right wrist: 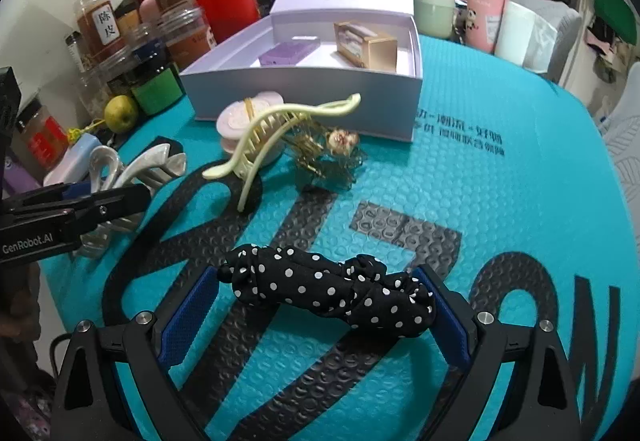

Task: Organize rigid objects
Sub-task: 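Lift the scrunchie with the right gripper while the left keeps holding the pearly clip, then carry the pearly clip with the left gripper while the right carries the scrunchie over the white box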

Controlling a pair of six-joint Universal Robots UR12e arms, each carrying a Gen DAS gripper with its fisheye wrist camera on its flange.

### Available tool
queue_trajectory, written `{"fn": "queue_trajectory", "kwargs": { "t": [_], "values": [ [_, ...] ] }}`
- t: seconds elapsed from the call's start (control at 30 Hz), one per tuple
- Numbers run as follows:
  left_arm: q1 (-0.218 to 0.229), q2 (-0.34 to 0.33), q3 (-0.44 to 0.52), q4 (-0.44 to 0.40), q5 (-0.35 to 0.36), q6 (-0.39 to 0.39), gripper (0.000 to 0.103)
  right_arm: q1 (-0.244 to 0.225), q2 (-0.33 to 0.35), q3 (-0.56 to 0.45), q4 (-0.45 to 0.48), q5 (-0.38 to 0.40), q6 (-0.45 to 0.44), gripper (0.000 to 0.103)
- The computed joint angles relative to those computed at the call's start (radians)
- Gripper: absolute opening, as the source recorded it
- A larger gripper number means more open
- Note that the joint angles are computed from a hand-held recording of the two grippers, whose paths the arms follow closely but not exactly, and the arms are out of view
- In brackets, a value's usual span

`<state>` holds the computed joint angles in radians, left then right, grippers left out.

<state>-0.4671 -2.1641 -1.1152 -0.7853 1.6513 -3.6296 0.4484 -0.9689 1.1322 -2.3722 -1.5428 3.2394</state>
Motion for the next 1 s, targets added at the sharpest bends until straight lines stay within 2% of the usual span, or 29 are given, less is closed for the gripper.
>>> {"fn": "queue_trajectory", "kwargs": {
  "t": [0.43, 0.47, 0.73, 1.0],
  "values": [
    [-0.008, 0.012, 0.0, 0.044, 0.0, 0.027, 0.062, -0.001, -0.013, -0.008, -0.018, 0.026, -0.031, 0.098],
    [-0.009, 0.012, 0.0, 0.05, 0.003, 0.03, 0.054, -0.001, -0.014, -0.009, -0.021, 0.027, -0.037, 0.098],
    [-0.002, 0.005, 0.014, 0.074, -0.018, 0.018, 0.053, 0.0, -0.01, -0.023, -0.051, 0.035, -0.079, 0.098],
    [-0.006, -0.012, 0.06, 0.064, 0.0, 0.059, 0.053, -0.004, -0.006, -0.035, -0.072, 0.038, -0.082, 0.098]
  ]
}}
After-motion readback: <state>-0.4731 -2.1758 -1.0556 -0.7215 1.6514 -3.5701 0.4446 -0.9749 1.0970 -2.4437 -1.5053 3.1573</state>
